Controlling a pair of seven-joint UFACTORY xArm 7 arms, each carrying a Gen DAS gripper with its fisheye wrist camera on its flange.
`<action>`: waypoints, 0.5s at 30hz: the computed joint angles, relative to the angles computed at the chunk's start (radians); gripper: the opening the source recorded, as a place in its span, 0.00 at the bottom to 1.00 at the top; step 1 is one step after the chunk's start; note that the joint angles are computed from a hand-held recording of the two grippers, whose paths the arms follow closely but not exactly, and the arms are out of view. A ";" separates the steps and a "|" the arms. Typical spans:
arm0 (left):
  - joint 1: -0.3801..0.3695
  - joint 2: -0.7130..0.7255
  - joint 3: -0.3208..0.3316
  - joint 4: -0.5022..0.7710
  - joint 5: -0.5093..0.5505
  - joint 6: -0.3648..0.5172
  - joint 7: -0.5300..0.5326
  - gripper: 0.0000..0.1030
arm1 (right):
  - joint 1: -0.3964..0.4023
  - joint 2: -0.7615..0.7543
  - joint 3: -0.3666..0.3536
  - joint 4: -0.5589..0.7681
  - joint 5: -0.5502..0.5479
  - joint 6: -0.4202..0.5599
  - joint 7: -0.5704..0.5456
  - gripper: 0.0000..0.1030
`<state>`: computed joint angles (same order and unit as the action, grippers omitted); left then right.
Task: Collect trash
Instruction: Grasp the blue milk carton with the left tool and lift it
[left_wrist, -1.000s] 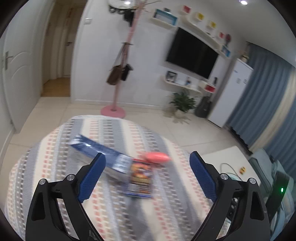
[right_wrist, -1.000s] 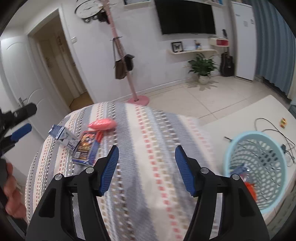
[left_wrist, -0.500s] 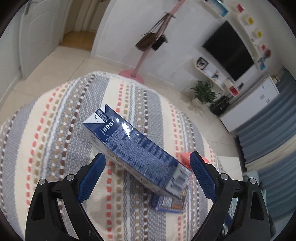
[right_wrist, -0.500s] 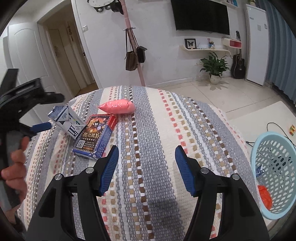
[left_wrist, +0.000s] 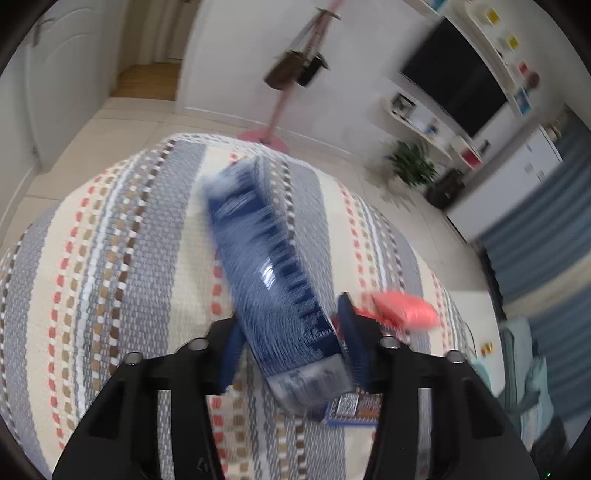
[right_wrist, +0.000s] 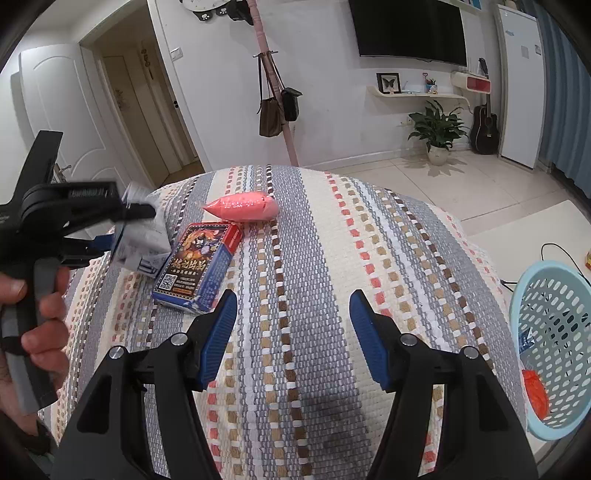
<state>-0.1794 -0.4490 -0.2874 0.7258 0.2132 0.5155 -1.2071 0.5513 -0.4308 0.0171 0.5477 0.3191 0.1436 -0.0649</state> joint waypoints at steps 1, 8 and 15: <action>-0.014 -0.012 0.008 -0.013 -0.009 -0.003 0.015 0.39 | -0.004 0.000 0.004 0.000 -0.003 0.002 0.003 0.58; -0.069 -0.156 0.037 -0.120 -0.081 0.019 0.109 0.36 | -0.038 0.002 0.033 0.005 -0.036 0.009 0.034 0.58; -0.106 -0.328 0.029 -0.190 -0.128 0.111 0.205 0.36 | -0.014 0.027 0.046 0.071 -0.051 0.098 0.043 0.58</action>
<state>-0.2852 -0.7771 -0.2589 0.5356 0.0848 0.6267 -1.0024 0.5370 -0.4035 0.0631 0.6187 0.2680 0.2417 -0.0218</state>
